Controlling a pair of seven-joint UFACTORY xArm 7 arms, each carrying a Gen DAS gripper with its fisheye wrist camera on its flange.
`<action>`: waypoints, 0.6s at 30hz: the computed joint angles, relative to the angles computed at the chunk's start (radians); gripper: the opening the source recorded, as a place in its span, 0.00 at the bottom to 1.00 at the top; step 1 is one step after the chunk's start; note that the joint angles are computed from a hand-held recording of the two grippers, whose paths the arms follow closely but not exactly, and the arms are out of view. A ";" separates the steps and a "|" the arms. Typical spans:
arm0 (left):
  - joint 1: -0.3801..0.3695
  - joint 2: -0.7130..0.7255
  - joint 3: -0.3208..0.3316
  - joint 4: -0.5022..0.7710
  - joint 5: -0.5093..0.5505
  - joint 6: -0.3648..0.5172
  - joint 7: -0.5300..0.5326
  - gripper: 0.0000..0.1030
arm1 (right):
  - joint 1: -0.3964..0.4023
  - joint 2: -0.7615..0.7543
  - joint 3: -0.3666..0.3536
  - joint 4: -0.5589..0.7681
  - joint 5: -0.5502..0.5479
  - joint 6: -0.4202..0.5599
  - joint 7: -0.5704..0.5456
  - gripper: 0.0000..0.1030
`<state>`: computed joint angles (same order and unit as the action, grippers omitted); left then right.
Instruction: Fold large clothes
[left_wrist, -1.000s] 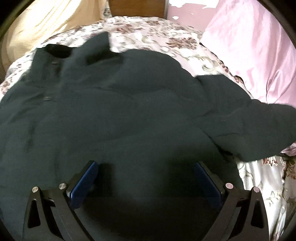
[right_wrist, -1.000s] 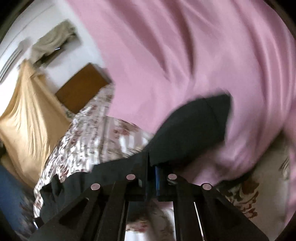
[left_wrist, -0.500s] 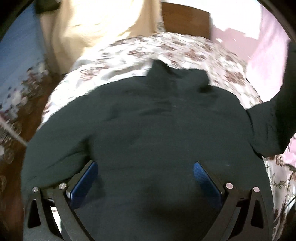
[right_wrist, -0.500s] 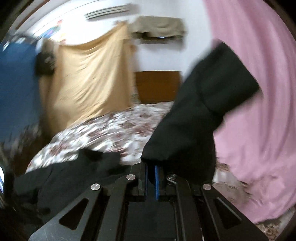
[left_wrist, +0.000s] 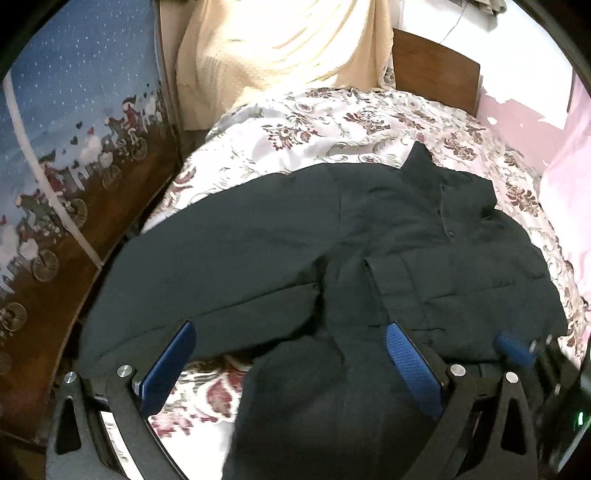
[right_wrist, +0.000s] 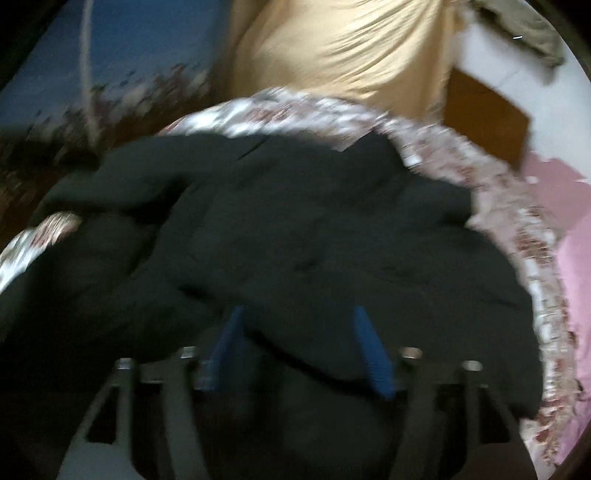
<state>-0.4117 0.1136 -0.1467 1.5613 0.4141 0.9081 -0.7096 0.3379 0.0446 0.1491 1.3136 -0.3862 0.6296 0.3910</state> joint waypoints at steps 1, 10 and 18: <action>-0.001 0.004 -0.001 -0.004 0.001 -0.014 -0.007 1.00 | -0.002 -0.019 0.005 -0.015 0.060 -0.013 -0.045 0.61; -0.075 0.130 0.005 0.059 0.044 -0.126 -0.038 1.00 | -0.277 -0.410 0.068 -0.346 -0.094 -0.065 0.242 0.70; -0.166 0.294 0.058 0.220 0.085 0.077 -0.024 1.00 | -0.447 -0.480 0.022 -0.481 -0.128 0.026 0.467 0.69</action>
